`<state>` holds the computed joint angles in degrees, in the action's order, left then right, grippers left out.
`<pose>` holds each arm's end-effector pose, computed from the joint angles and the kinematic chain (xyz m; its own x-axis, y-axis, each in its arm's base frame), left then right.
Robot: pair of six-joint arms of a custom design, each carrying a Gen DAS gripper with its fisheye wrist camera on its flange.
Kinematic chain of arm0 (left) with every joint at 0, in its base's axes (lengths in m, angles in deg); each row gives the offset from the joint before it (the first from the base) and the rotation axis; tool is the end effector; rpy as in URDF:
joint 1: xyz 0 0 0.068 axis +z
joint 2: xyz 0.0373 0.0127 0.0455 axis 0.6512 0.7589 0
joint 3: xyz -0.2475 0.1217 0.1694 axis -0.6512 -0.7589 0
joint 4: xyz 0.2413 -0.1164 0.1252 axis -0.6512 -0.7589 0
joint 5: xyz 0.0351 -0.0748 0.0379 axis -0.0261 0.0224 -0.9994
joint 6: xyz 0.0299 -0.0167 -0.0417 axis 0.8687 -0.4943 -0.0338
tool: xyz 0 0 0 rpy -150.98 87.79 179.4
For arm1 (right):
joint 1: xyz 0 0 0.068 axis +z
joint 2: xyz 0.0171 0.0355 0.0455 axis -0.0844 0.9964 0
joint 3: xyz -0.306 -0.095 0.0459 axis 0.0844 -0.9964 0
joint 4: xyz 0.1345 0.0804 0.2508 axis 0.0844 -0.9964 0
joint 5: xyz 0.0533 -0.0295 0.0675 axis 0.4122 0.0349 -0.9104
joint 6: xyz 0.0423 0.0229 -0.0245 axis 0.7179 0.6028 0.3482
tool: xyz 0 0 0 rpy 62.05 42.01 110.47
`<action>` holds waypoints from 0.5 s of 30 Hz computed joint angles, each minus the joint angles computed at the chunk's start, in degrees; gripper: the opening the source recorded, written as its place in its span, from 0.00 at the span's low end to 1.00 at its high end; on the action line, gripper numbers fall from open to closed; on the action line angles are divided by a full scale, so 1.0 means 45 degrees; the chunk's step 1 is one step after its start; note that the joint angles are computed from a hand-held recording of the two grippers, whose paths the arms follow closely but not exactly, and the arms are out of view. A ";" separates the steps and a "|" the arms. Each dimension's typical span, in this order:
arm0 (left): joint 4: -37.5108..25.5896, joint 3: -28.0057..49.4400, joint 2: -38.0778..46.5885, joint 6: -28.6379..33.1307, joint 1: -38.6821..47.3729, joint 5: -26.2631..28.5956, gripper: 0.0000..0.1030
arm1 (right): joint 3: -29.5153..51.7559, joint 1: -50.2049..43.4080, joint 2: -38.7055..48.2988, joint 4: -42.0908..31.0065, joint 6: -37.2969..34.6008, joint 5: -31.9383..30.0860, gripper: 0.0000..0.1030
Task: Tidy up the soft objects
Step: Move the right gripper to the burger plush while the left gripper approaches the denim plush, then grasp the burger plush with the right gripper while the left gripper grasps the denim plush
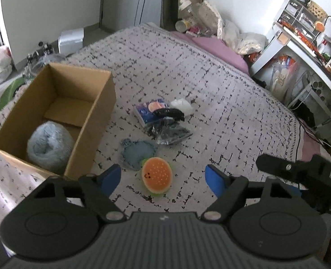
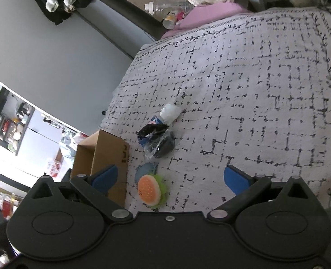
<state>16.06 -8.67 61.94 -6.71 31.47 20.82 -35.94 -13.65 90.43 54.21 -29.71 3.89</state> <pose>0.3032 -0.0551 0.1352 -0.8506 -0.0045 -0.5259 0.1305 0.9669 -0.2193 0.2571 -0.0225 0.0861 -0.7312 0.5368 -0.4209 0.1856 0.7504 0.6344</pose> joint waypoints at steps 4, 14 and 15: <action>0.0259 0.0270 0.0934 -0.0338 -0.0149 -0.0078 0.69 | 0.0205 -0.0082 0.0518 0.0274 0.0200 -0.0318 0.99; 0.0545 0.0885 0.2105 -0.0861 0.0300 -0.0152 0.51 | 0.1199 0.0734 0.2109 0.0390 0.0337 -0.0118 0.88; 0.0465 0.1001 0.2211 -0.0935 0.0395 -0.0063 0.46 | 0.1325 0.0857 0.2289 0.0401 0.0366 -0.0092 0.88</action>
